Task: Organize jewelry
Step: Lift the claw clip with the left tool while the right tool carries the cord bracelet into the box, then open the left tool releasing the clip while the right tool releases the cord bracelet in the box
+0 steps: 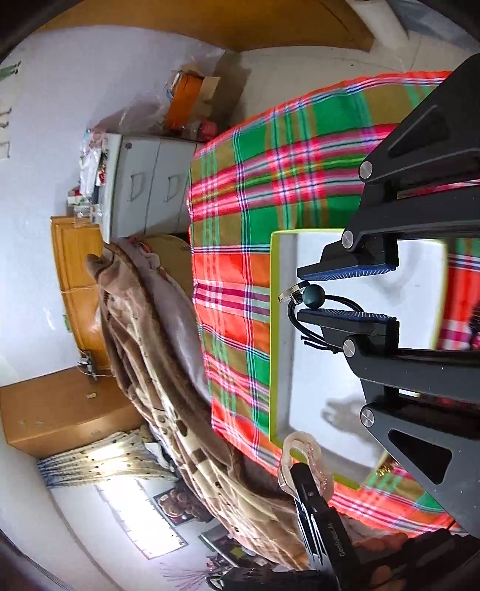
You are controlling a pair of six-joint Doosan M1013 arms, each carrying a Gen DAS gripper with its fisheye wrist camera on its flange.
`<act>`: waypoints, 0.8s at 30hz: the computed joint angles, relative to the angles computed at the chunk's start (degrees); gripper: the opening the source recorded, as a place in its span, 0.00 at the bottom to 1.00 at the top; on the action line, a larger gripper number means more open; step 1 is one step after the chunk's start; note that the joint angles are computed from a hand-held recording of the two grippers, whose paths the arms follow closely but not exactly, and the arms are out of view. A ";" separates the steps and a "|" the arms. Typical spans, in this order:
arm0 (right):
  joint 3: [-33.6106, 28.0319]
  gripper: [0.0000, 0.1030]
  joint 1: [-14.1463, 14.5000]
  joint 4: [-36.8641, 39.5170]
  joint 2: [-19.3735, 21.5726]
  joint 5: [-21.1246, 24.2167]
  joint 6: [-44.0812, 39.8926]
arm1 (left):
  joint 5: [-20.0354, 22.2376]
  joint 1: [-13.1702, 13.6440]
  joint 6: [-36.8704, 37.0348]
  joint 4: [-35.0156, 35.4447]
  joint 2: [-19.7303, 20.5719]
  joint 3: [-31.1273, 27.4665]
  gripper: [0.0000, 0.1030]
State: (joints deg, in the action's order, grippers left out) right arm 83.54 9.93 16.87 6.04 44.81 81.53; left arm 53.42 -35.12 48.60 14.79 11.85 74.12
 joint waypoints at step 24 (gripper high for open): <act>-5.62 0.15 0.25 -2.95 7.28 7.17 1.33 | 3.80 1.22 3.53 -2.79 4.76 -3.04 0.28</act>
State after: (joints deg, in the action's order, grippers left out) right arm 77.92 10.19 13.92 13.32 51.98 82.86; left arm 57.22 -33.90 52.13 12.00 16.60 71.08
